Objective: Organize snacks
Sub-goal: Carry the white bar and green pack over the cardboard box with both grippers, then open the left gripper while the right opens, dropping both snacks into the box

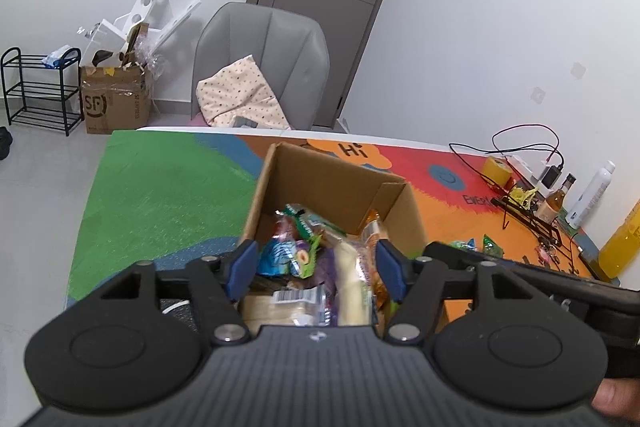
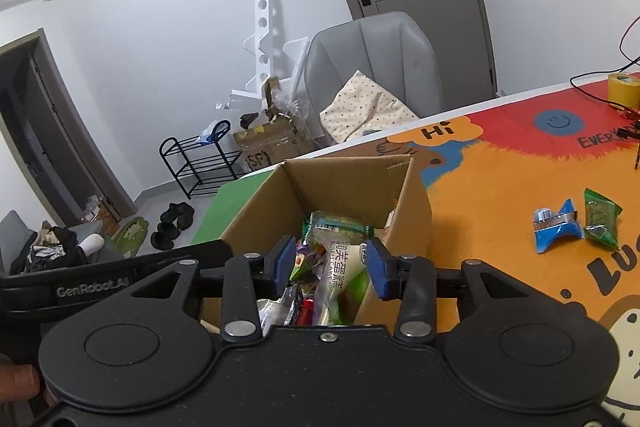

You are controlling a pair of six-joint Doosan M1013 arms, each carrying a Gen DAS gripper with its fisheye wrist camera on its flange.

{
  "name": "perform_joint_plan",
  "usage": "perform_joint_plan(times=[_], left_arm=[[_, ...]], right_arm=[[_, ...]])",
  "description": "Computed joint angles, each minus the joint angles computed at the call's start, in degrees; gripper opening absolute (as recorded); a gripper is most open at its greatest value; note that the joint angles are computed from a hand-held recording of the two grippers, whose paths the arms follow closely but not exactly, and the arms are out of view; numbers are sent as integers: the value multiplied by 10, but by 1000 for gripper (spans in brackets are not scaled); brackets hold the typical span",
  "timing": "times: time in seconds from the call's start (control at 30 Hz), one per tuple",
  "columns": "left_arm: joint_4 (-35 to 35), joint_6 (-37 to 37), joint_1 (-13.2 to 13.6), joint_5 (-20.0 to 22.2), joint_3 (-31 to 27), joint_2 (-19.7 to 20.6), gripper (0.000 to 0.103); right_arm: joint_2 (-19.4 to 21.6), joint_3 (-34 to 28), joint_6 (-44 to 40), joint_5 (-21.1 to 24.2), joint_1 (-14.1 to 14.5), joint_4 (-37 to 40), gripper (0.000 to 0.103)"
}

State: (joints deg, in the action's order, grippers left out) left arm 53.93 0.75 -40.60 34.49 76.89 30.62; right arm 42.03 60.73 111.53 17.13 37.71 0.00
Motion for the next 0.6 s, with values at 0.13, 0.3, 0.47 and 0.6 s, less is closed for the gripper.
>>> perform_joint_plan(times=[0.13,0.3,0.47,0.6], left_arm=[[19,-25,-2,9,8,-3,80],[26,-20,-6,15,2,0,89],[4,10,-14,19,-14,9,92],[-3,28,-21,15,-27,18,95]], right_arm=[[-7,13,58,-10,-2,-42,42],[-18,37,101,-19,-5,-77,50],[-36,70,179,-31,-11,-147,56],[-52,98,244,-34,-17,-206,61]])
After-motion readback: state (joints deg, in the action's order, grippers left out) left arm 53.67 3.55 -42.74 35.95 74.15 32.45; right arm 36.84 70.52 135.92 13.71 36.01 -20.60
